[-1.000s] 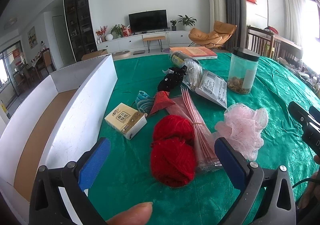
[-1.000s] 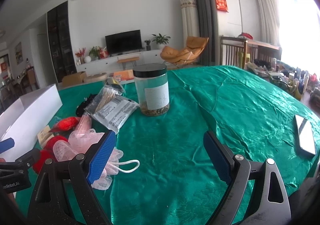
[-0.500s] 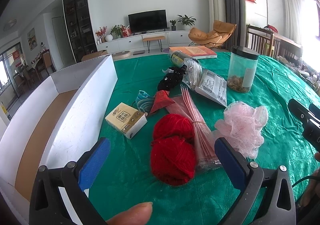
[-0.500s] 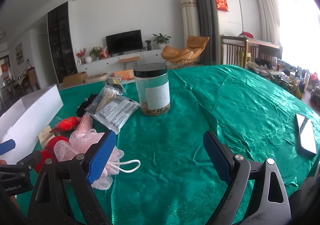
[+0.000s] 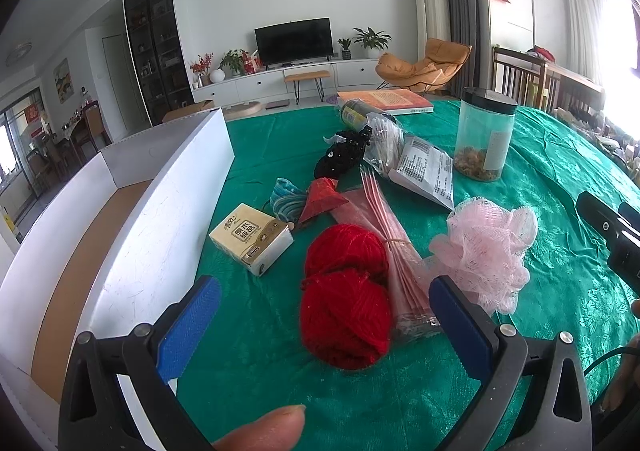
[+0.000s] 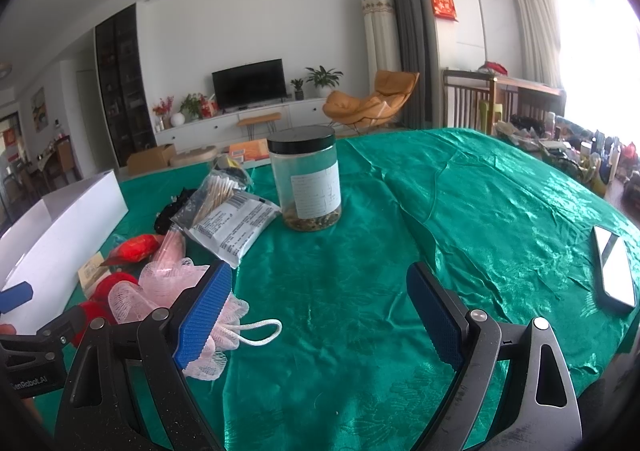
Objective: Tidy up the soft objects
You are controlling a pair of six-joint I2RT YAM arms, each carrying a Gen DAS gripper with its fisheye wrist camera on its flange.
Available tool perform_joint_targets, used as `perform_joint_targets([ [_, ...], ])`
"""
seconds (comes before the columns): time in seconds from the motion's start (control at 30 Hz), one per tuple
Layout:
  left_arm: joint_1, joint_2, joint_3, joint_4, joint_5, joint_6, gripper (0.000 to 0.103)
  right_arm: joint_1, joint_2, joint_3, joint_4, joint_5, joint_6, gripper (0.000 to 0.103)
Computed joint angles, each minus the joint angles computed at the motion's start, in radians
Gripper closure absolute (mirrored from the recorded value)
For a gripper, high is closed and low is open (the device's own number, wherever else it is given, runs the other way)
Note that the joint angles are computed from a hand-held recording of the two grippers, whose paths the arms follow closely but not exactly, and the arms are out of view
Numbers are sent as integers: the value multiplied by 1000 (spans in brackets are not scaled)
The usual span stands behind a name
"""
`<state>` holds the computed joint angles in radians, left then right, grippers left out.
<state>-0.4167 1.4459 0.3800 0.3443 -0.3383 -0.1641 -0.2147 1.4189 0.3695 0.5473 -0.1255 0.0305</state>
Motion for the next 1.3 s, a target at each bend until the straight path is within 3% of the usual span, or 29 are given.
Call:
perform_joint_targets([
  [1.3, -4, 20, -4, 4, -8, 3, 0, 2, -7, 1, -16, -2, 5, 12],
])
